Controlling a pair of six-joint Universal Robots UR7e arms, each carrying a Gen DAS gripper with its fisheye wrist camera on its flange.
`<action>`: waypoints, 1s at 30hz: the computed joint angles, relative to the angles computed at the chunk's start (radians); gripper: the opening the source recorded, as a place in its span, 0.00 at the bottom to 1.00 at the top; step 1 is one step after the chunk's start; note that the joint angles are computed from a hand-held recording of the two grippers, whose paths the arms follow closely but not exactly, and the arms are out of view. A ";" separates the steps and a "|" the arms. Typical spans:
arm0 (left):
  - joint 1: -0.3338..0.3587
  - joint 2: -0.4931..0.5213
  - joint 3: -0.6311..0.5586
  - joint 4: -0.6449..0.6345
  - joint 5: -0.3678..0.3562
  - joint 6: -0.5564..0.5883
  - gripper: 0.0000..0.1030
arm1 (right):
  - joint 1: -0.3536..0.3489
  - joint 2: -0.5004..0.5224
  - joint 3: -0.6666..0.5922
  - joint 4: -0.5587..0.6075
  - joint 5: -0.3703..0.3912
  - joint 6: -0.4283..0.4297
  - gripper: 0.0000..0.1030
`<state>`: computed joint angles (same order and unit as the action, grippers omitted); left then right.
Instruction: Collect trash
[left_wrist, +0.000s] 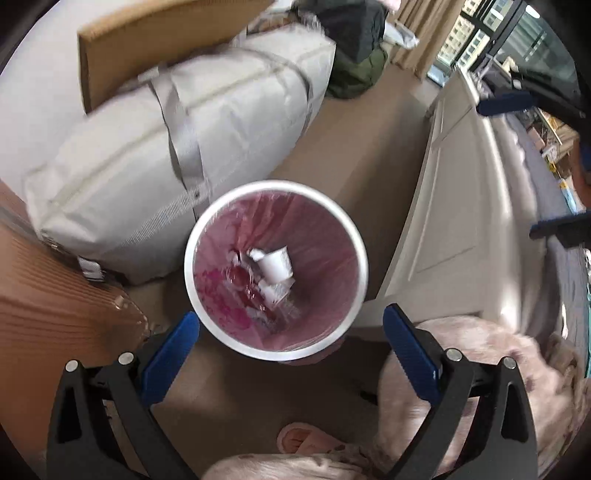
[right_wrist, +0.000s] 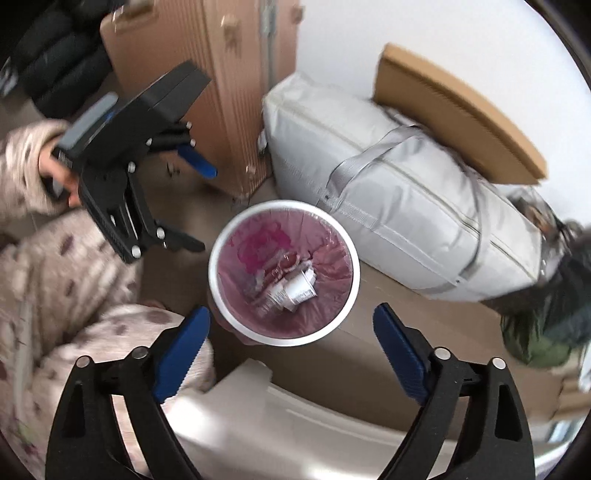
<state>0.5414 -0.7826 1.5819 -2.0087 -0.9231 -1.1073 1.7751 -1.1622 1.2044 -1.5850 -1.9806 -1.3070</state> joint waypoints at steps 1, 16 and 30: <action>-0.017 0.002 -0.017 0.024 0.017 -0.033 0.95 | -0.002 -0.012 -0.005 0.009 0.014 0.013 0.88; -0.178 0.096 -0.332 0.622 0.013 -0.573 0.95 | -0.024 -0.213 0.084 -0.056 0.077 0.439 0.93; -0.220 0.120 -0.386 0.684 -0.001 -0.592 0.95 | -0.017 -0.305 0.200 -0.176 0.034 0.463 0.93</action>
